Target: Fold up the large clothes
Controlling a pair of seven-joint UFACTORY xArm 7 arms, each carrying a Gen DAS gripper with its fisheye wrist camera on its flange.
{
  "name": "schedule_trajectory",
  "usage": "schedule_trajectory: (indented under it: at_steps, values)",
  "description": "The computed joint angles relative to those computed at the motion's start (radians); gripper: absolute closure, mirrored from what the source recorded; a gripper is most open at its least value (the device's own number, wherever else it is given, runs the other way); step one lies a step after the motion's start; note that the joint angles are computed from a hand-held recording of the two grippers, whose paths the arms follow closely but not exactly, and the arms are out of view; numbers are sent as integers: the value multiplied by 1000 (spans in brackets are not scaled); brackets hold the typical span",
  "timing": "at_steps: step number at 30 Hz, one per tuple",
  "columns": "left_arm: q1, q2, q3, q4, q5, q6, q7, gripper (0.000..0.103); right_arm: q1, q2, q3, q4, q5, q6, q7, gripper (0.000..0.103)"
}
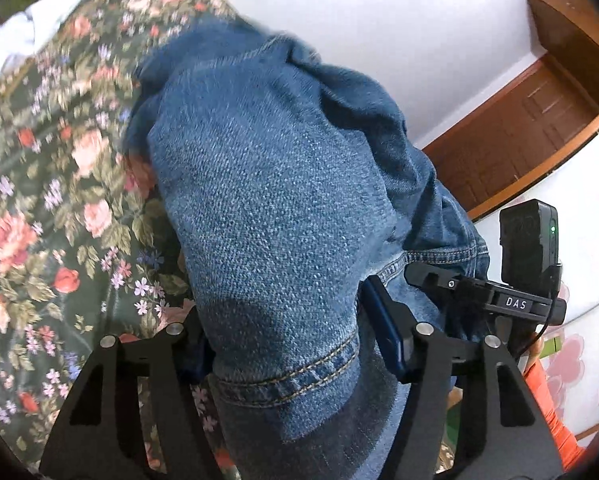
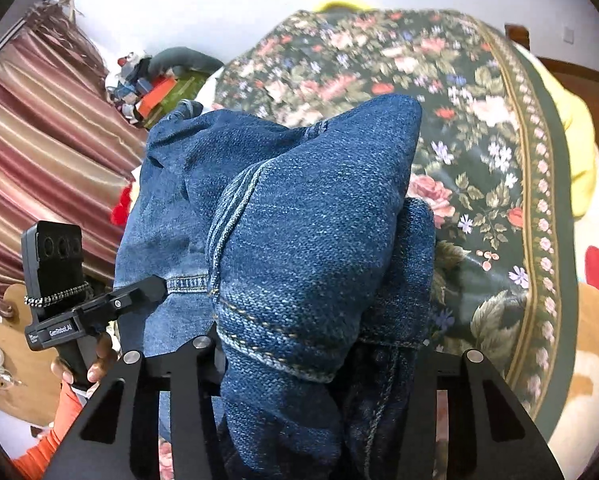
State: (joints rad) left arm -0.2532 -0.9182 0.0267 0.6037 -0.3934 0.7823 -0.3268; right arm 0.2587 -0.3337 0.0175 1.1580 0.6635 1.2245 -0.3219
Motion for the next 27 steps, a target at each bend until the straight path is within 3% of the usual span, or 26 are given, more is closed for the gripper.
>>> schedule_trajectory:
  at_steps: [3, 12, 27]
  values:
    - [22, -71, 10, 41, 37, 81, -3, 40, 7, -43, 3, 15, 7, 13, 25, 60]
    - [87, -176, 14, 140, 102, 206, -19, 42, 76, -118, 49, 81, 1, 9, 120, 61]
    - [239, -402, 190, 145, 202, 489, 86, 42, 246, -103, 190, 69, -8, -113, 326, 61]
